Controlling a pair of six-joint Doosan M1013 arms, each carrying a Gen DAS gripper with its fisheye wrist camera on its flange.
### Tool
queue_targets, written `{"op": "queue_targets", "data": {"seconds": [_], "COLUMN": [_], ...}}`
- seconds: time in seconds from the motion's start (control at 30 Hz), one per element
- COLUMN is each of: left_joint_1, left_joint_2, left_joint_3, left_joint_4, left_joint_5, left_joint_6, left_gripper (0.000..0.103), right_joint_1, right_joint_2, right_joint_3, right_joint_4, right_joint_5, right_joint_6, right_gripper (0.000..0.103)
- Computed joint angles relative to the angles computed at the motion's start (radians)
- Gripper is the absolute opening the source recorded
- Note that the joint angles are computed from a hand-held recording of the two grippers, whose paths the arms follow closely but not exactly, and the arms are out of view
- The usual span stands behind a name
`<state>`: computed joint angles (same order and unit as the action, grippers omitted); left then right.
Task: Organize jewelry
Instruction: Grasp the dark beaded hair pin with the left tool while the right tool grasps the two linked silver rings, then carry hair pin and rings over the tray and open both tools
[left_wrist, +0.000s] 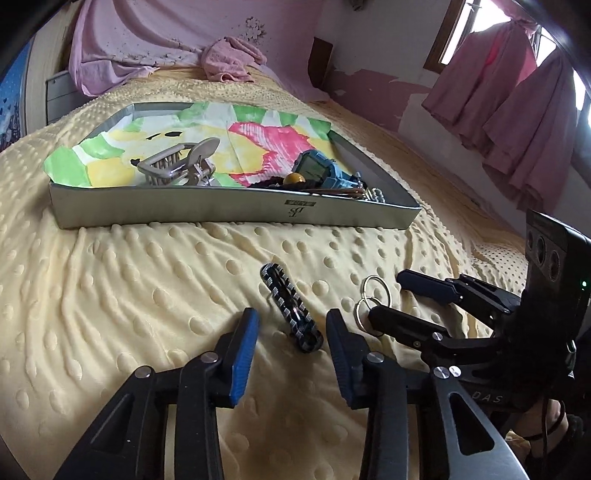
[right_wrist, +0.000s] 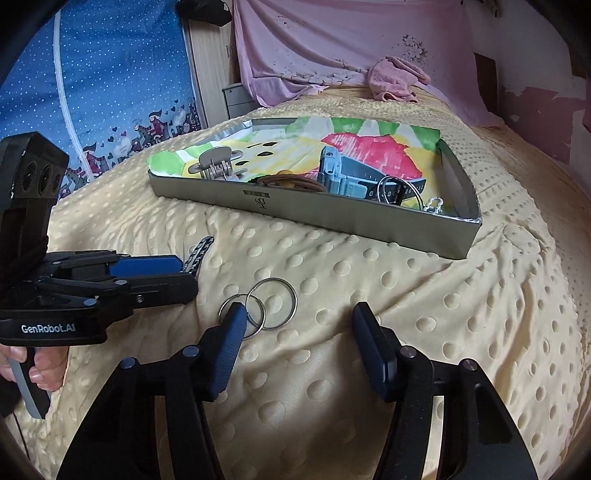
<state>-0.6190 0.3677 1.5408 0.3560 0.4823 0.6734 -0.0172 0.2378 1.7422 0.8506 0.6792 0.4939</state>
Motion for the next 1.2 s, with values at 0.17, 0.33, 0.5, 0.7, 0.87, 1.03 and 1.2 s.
{"op": "queue_targets", "data": {"seconds": [0.17,0.33,0.5,0.7,0.87,1.03,1.2], "left_joint_1": [0.003,-0.001,-0.010,-0.012,-0.012,-0.026,-0.041], "left_joint_2": [0.006,0.015,0.013,0.003,-0.008,-0.026,-0.040], "left_joint_3": [-0.005,-0.016,-0.009,0.013,0.030,0.050,0.062], "left_joint_4": [-0.010,0.005,0.043,0.033,0.053,0.198,0.346], "left_joint_5": [0.018,0.051,0.048,0.009,-0.022,-0.037,-0.034], "left_joint_6": [-0.006,-0.014,-0.026,-0.007,-0.034,-0.160,-0.280], "left_gripper": [0.025,0.015,0.015,0.015,0.015,0.014,0.014], "right_joint_1": [0.004,0.013,0.015,-0.014,-0.010,-0.012,-0.024], "right_joint_2": [0.005,0.006,0.001,0.017,0.013,0.002,-0.012], "right_joint_3": [-0.006,-0.008,-0.005,-0.021,-0.013,-0.002,0.011], "right_joint_4": [-0.022,-0.047,-0.040,0.033,0.038,0.062,0.149], "right_joint_5": [0.009,-0.006,-0.006,0.091,0.072,0.034,0.001], "right_joint_6": [0.006,0.017,0.001,-0.002,-0.006,-0.036,-0.101], "right_gripper": [0.055,0.047,0.031,0.026,0.026,0.026,0.026]}}
